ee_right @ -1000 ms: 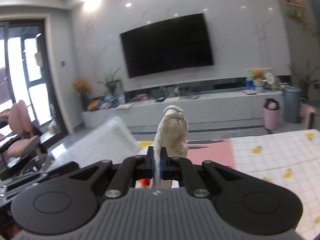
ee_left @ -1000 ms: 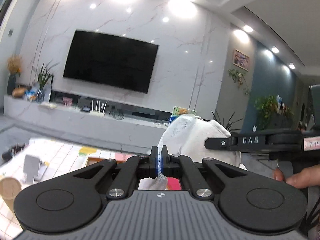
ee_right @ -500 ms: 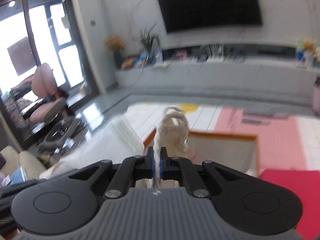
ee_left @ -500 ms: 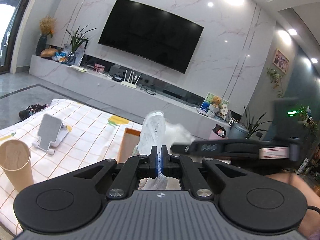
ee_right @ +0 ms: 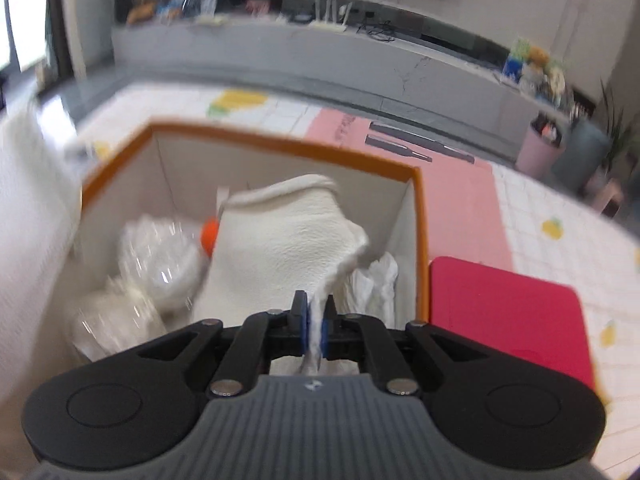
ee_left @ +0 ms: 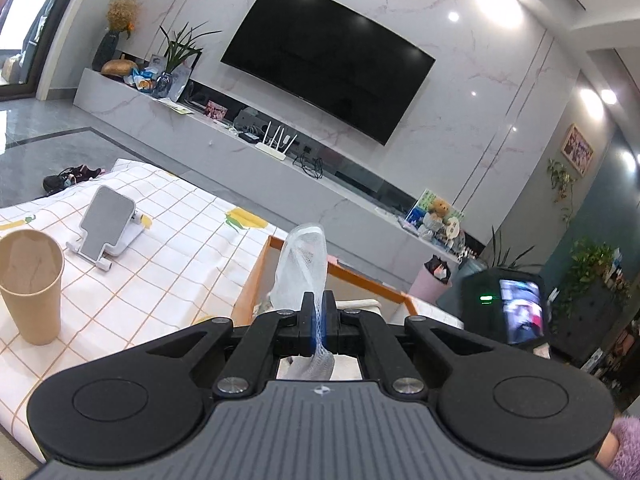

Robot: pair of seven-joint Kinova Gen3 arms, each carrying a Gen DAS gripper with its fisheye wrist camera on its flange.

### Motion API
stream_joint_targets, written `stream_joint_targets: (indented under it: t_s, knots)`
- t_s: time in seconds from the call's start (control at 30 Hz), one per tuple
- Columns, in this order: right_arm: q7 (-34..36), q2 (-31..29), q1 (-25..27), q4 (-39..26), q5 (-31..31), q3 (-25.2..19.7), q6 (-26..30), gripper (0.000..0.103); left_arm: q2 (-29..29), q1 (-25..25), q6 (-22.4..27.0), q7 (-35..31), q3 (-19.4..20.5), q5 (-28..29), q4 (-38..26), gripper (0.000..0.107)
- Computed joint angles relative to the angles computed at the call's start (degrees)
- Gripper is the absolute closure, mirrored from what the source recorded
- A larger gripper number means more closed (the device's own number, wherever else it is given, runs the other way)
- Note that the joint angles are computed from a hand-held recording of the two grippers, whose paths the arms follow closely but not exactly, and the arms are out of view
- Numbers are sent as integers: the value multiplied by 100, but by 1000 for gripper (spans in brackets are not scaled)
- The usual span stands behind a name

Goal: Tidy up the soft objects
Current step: 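Lift and carry the plastic bag and beige pouch over the orange box, then open the right tool to drop the beige pouch while the left tool lowers the bag into the box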

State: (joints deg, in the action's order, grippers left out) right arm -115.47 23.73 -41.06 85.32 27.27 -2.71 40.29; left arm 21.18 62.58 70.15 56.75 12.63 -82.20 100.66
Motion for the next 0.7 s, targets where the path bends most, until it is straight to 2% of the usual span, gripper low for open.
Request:
stream_joint_targets:
  t_s: [0.07, 0.1, 0.13, 0.17, 0.2, 0.23, 0.27, 0.37, 0.43, 0.5, 0.53, 0.63, 0.7]
  knots:
    - [8, 69, -48, -72, 228, -51, 156, 96, 49, 19, 26, -84, 8, 34, -62, 106]
    - [-128, 16, -35, 9, 408, -106, 94, 92, 42, 27, -5, -64, 6, 20, -45, 106]
    - [-266, -52, -85, 135, 554, -54, -62, 81, 28, 31, -46, -15, 2, -12, -10, 106]
    - [-356, -135, -222, 236, 640, 104, -129, 64, 15, 36, -70, 0, 5, -37, 5, 106]
    - [-352, -272, -259, 389, 664, 155, -289, 36, 12, 44, -71, -13, 10, -53, 9, 106]
    - [-441, -419, -258, 552, 752, 130, -441, 26, 13, 55, -55, -48, 17, -56, -1, 106]
    - [-624, -571, -363, 709, 917, 208, -517, 20, 20, 68, -34, -71, 19, -64, -16, 106]
    - [-1083, -1049, -339, 1132, 1299, 135, -813, 13, -1, 85, -77, -55, 33, -145, 11, 106]
    - [-1405, -1384, 16, 1378, 1502, -256, -876, 7, -58, 36, -253, -37, 63, -193, 60, 106]
    - [-1778, -1774, 431, 1763, 1748, -679, -1021, 6, -95, -3, -443, 33, 89, -288, 110, 106]
    - [-2011, -1965, 480, 1984, 1967, -732, -1102, 6, -97, -26, -538, 57, 104, -327, 109, 106]
    - [-2668, -2596, 335, 2724, 2613, -554, -1388, 5, -166, -158, -1020, 343, 121, -547, 220, 106]
    - [-2774, -2865, 174, 3103, 2693, -293, -1629, 5, -222, -297, -1438, 798, 121, -915, 369, 106]
